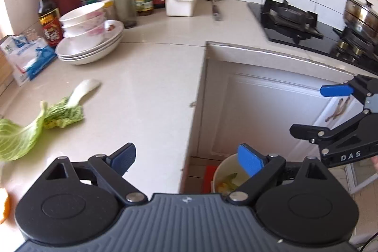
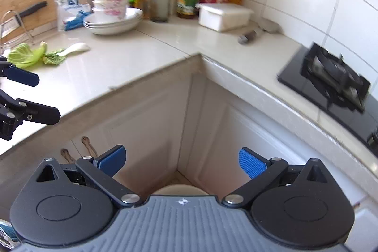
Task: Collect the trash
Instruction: 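Move both tools back over the counter toward the bread crust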
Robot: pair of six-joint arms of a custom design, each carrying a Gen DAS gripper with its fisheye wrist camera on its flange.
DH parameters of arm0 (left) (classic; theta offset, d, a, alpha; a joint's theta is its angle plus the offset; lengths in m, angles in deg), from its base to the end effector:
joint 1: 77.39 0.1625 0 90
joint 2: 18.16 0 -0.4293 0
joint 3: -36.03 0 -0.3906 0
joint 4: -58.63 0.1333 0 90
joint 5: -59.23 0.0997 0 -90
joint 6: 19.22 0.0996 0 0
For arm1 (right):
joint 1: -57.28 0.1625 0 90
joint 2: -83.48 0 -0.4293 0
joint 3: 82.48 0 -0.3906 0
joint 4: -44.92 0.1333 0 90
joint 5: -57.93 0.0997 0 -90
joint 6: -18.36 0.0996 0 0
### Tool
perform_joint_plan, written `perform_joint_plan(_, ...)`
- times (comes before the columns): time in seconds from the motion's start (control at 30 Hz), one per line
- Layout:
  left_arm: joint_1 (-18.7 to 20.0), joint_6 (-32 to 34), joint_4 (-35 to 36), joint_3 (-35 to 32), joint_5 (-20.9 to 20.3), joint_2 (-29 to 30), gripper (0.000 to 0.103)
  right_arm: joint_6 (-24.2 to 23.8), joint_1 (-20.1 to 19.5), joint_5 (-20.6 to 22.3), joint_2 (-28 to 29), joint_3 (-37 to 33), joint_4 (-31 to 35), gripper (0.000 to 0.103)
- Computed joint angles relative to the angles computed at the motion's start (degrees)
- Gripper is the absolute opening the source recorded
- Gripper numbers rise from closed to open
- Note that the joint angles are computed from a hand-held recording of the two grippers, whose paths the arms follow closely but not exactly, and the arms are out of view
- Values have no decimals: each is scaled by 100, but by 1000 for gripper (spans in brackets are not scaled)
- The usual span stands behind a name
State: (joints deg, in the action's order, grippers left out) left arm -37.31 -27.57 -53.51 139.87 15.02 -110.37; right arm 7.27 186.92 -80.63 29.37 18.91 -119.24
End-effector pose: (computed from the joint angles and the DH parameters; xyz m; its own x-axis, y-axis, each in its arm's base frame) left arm -0.2330 -0.4636 0.4626 -0.6524 0.3527 -0.6708 0.6646 0.6916 -0.2828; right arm 0.4505 -0.4519 0.2096 -0.6029 -0.2903 0.7431 -0.6980 0.6430 -0.3151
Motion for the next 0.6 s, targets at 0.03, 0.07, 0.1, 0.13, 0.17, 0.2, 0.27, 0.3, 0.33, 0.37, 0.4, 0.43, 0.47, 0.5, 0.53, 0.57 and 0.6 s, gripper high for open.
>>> perform_joint_plan(0.03,-5,-103,77,10,148,-76,93,-114,15,98,87,-130,7,103)
perform_joint_plan(0.07,-5,-237,172,15,336,-160,93,-199,29,182,171,-242,10,103)
perform_joint_plan(0.1,3,-344,262,8,480,-231,93,-274,35,265,241,-334,9,103)
perform_joint_plan(0.13,3,-468,356,14,650,-313,93,-335,52,379,312,-420,30,103)
perform_joint_plan(0.17,12,-631,502,1,815,-395,93,-396,53,481,393,-527,63,103)
perform_joint_plan(0.2,31,-797,658,-25,939,-465,93,-470,54,574,483,-637,85,103)
perform_joint_plan(0.27,67,-1184,996,-79,1190,-593,93,-599,54,756,660,-862,168,103)
perform_joint_plan(0.3,90,-1389,1193,-112,1298,-672,93,-659,63,854,757,-977,209,103)
perform_joint_plan(0.33,104,-1607,1380,-134,1426,-738,93,-713,69,945,856,-1099,257,103)
perform_joint_plan(0.37,115,-1836,1589,-156,1567,-800,93,-754,69,1033,935,-1208,320,103)
perform_joint_plan(0.4,130,-2120,1862,-197,1711,-849,92,-796,72,1116,1025,-1331,391,103)
perform_joint_plan(0.43,166,-2358,2101,-249,1835,-897,92,-853,81,1199,1115,-1446,443,103)
perform_joint_plan(0.47,192,-2648,2361,-294,1952,-939,92,-910,86,1297,1200,-1562,511,103)
perform_joint_plan(0.5,226,-2945,2625,-349,2040,-974,92,-951,91,1384,1269,-1661,584,103)
perform_joint_plan(0.53,266,-3233,2882,-403,2121,-1001,92,-996,98,1457,1347,-1770,657,103)
perform_joint_plan(0.57,308,-3541,3166,-462,2209,-1018,92,-1044,105,1515,1411,-1860,718,103)
perform_joint_plan(0.6,362,-3798,3397,-513,2272,-1029,91,-1090,112,1569,1479,-1948,777,103)
